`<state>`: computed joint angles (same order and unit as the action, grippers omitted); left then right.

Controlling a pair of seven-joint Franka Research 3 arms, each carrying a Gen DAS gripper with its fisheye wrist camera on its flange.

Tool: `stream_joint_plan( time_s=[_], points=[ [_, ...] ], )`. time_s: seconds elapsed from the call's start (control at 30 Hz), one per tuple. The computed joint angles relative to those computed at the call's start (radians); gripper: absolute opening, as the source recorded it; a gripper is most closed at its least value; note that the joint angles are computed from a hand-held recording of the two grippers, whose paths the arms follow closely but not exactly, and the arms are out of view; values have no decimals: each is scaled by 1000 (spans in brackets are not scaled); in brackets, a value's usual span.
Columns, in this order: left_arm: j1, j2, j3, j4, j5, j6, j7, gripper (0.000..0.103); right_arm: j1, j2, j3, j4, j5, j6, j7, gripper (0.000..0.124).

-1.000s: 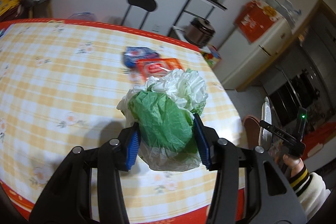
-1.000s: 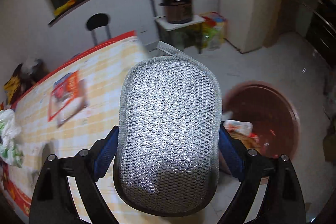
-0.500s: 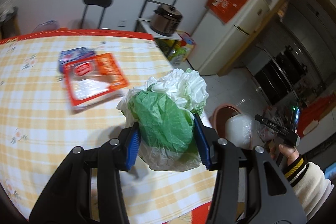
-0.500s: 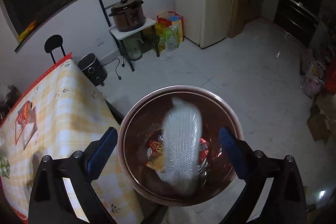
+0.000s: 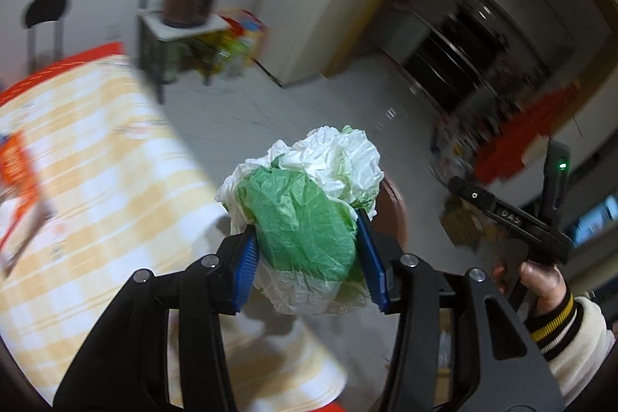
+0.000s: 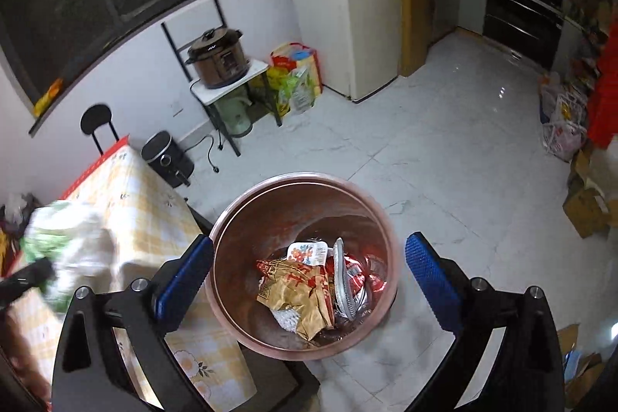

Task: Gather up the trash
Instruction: 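Carry the sponge and plastic bag over the brown bin with both tools, then open both tools over the bin to drop the sponge and plastic bag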

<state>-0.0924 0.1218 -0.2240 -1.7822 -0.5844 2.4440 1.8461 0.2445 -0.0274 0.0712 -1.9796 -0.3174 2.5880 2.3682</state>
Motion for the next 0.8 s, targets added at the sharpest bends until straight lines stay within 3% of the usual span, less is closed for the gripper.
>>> stream_joint_plan(
  time_s=[0.1, 0.2, 0.23, 0.27, 0.3, 0.4, 0.63, 0.8],
  points=[
    [-30, 135, -25, 160, 60, -68, -65, 49, -11, -53, 2, -52, -22, 4, 36, 98],
    [-45, 249, -66, 307, 89, -88, -95, 51, -32, -104, 15, -101, -36, 3, 71, 98],
    [-39, 270, -86, 334, 74, -84, -81, 61, -39, -116, 19, -113, -33, 4, 75, 98],
    [-27, 293, -115, 363, 37, -70, -45, 78, -47, -134, 24, -130, -34, 6, 84, 98],
    [-31, 303, -120, 380, 42, -57, -43, 86, -55, -147, 29, -142, -33, 6, 88, 98],
    [-26, 302, -140, 396, 46, -24, -10, 91, -71, -176, 43, -167, -23, 2, 92, 98],
    [7, 178, -108, 246, 49, 66, -9, 97, -74, -175, 63, -179, 35, 41, 48, 98],
    [42, 2, -17, 18, 81, 139, -85, 97, -28, -82, 63, -94, 106, 68, -55, 98]
  ],
)
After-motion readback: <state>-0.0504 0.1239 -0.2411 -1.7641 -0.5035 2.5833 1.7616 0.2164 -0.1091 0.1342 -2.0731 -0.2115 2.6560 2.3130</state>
